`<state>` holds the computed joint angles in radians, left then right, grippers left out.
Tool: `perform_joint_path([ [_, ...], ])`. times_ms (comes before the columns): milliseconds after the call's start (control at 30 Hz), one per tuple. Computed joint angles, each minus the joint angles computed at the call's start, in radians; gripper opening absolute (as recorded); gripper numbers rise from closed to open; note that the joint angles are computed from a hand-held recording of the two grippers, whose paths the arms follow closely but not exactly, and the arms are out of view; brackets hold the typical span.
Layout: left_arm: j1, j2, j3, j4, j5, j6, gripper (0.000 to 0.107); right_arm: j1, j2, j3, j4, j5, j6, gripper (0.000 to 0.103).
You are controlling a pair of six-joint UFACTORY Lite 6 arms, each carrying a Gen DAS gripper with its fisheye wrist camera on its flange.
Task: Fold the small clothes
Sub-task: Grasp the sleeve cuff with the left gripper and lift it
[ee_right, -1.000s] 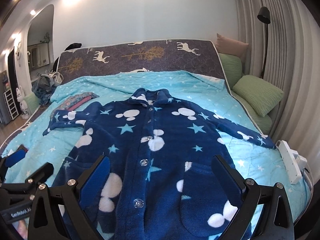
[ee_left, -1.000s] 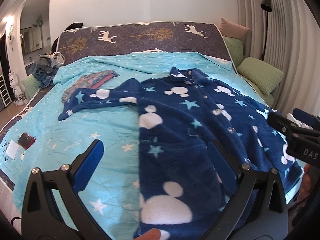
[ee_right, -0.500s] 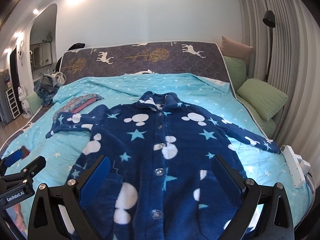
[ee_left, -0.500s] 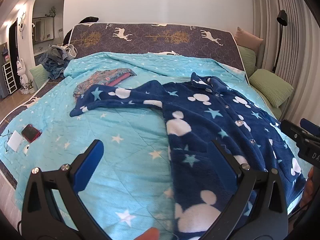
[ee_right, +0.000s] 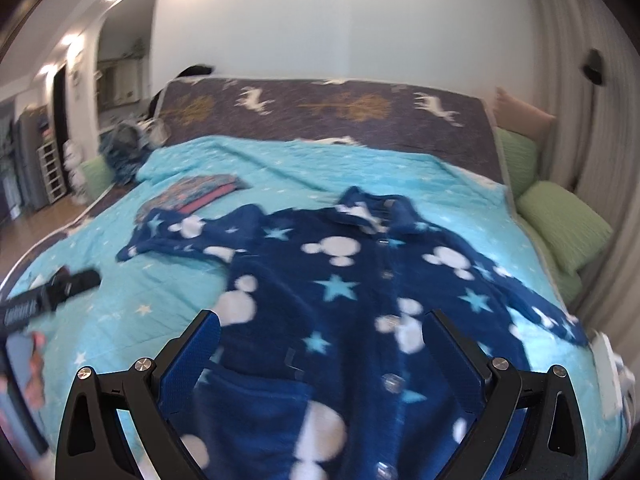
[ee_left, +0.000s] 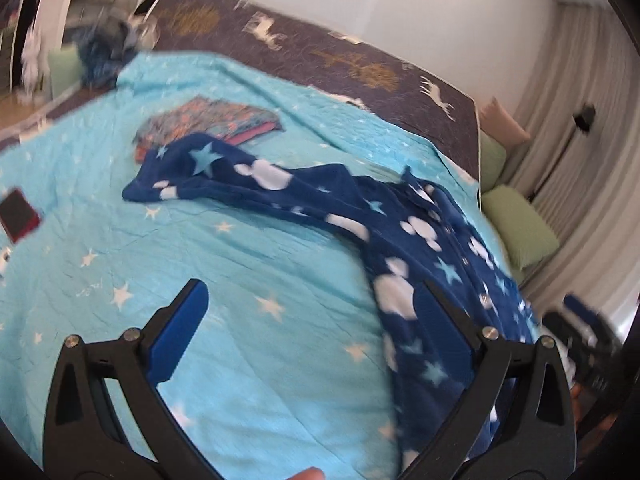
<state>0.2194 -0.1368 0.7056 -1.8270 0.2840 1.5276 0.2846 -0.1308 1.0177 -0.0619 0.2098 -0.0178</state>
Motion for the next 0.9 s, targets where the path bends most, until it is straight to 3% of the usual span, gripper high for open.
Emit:
perform_joint_path([
  [100, 0.174, 0.22, 0.165, 0.183, 0.215, -0.178, 0.093, 0.03, 0.115, 0.103, 0.143, 0.032, -0.147, 0.103],
  [167, 0.246, 0.378, 0.296, 0.238, 0.332, -0.259, 0.089, 0.052, 0.189, 0.166, 0.14, 0.042, -0.146, 0.103],
  [267, 0.28, 0.589, 0.506, 0.297, 0.439, -0.353, 0.086, 0.084, 0.319, 0.292, 0.107, 0.071, -0.12, 0.103],
  [500, 0.305, 1.045, 1.032, 0.42, 0.538, -0.696, 0.076, 0.102, 0.514, 0.509, 0.142, 0.132, -0.189, 0.103],
  [767, 0.305, 1.343, 1.467, 0.552, 0.531, -1.001, 0.054, 0.093, 0.664, 0.665, 0.163, 0.154, -0.238, 0.103],
  [900, 0.329, 1.415, 1.571, 0.567, 0.538, -1.102, 0.053, 0.082, 0.707, 0.711, 0.178, 0.163, -0.255, 0.103],
])
